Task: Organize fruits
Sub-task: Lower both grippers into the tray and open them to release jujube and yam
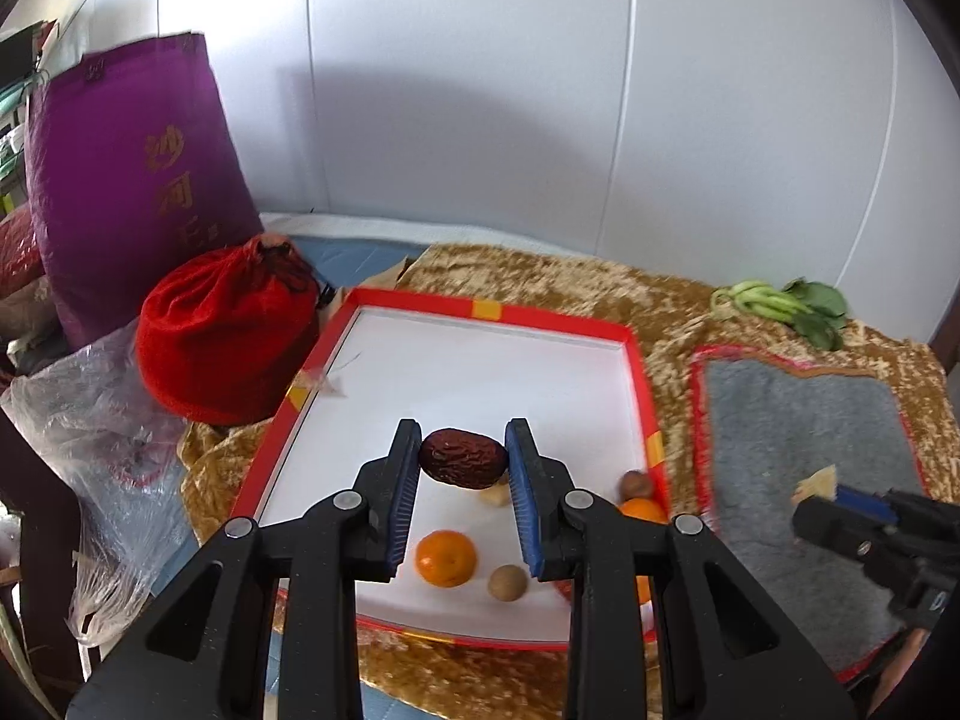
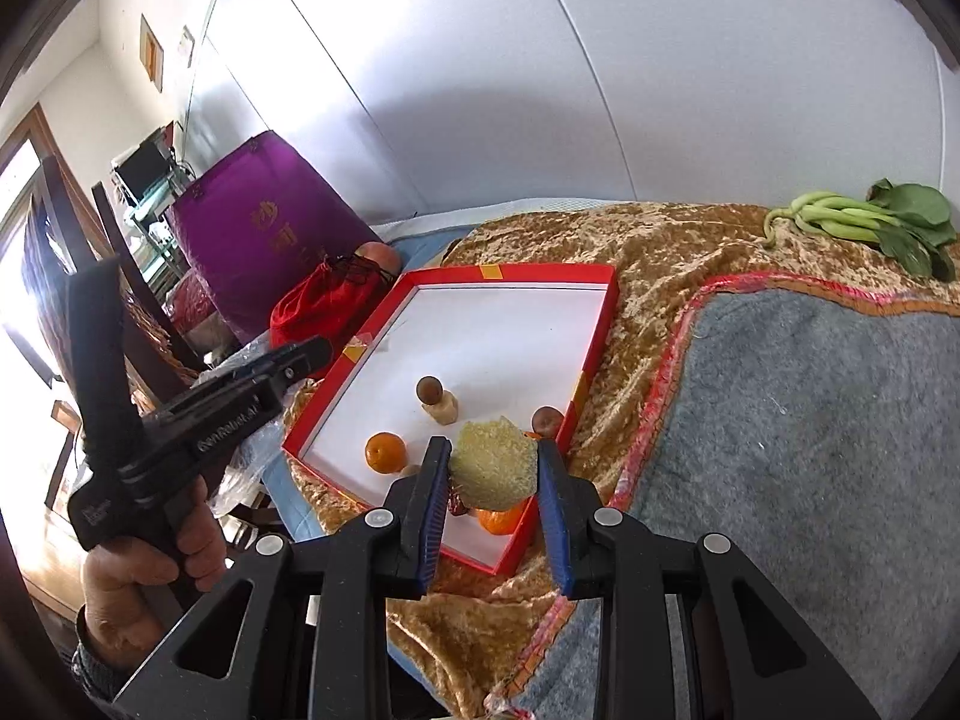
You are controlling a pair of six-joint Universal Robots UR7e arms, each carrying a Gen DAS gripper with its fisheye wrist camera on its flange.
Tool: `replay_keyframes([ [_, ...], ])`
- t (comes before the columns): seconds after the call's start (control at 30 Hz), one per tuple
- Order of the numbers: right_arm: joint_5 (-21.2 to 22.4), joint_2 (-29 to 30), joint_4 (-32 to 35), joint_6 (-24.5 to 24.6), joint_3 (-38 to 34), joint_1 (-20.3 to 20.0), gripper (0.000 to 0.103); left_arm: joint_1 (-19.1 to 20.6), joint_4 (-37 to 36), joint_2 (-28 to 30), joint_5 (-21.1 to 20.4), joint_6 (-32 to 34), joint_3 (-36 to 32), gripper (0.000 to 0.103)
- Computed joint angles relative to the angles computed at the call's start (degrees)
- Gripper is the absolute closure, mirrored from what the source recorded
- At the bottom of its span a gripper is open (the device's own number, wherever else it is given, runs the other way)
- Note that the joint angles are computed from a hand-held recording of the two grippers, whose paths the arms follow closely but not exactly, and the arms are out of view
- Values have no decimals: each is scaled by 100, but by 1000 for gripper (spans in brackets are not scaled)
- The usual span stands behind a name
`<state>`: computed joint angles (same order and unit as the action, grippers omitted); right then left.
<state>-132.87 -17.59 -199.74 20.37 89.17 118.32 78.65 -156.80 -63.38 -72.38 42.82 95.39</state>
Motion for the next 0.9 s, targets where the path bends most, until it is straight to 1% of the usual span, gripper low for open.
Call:
replay_keyframes([
  [0.07,145,6,207,-41,-113,-105,75,23,-64,102,157,32,-57,77],
  [0.17,290,76,712,-124,-417,-231,75,16,-341,208,385,153,-54,77],
  [0.27,448,258,1085,-313,-837,-323,75,34,-270,306,593,67,-146,77],
  [0.33,544,394,1096,-425,-1003,-351,75,46,-243,361,732,58,-195,77],
  [0.43,677,488,1201,-398,-1087,-402,75,48,-299,437,884,125,-255,77],
  [0.53,652,573,1164,-466,-1153,-413,75,57,-240,486,1003,123,-305,77],
  [0.67,639,640,1104,-496,-1221,-432,75,55,-271,468,1016,218,-255,77],
  [0.9,585,725,1196,-438,-1341,-452,75,67,-388,525,1214,329,-267,77],
])
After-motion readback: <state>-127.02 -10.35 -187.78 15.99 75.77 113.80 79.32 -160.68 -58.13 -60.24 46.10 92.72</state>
